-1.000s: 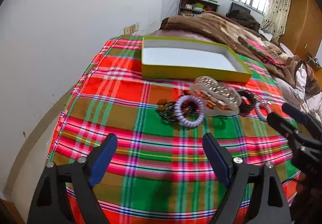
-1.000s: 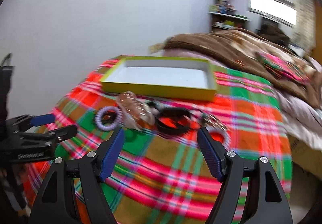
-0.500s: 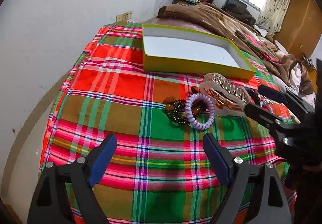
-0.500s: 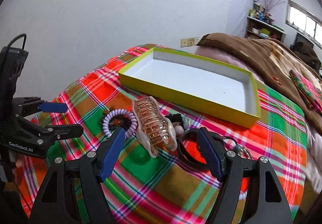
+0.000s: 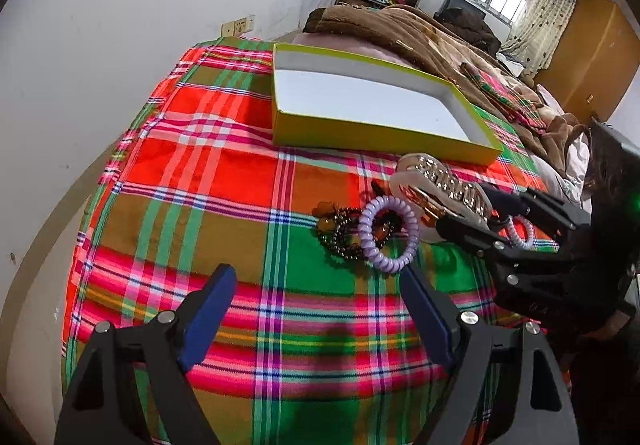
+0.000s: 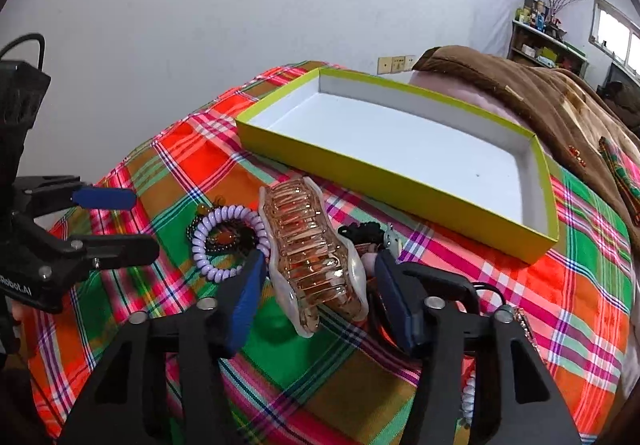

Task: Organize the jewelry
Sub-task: 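Reach the right tool to the rose-gold claw clip and close on it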

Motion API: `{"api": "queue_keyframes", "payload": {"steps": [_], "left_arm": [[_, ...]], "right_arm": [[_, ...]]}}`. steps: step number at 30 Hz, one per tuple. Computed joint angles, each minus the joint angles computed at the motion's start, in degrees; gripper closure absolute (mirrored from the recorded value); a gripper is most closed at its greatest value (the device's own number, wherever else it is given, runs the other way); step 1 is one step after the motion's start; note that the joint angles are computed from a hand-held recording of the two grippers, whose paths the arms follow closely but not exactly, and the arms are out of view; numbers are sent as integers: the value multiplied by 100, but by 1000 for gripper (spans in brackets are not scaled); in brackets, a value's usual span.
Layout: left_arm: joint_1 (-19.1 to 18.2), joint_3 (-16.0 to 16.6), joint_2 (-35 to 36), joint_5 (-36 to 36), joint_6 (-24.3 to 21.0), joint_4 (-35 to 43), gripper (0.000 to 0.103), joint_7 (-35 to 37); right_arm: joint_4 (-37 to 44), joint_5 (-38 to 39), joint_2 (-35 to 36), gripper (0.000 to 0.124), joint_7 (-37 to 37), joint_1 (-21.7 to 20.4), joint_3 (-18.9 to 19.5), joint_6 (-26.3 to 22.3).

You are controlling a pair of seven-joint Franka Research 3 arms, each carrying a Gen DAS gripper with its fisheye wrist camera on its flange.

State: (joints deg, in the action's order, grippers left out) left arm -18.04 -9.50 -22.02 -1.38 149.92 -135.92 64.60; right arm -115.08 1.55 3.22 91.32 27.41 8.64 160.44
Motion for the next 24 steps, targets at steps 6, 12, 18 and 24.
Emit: {"api": "queue_keyframes", "payload": {"steps": [6, 12, 18, 24], "left_arm": [[-15, 10, 117, -18, 3, 108, 23, 62], [4, -36, 274, 25, -121, 294, 30, 159], [70, -143, 553, 191, -297, 612, 35, 143], [233, -360, 838, 724, -552, 967, 49, -247]], "right_arm": [[-146, 231, -74, 82, -36, -9, 19, 248], [-454, 281, -269, 82, 307, -43, 8, 687], [-853, -11, -620, 82, 949, -205, 69, 1157], [-1193, -391, -955, 82, 1571, -501, 251, 1436]]}}
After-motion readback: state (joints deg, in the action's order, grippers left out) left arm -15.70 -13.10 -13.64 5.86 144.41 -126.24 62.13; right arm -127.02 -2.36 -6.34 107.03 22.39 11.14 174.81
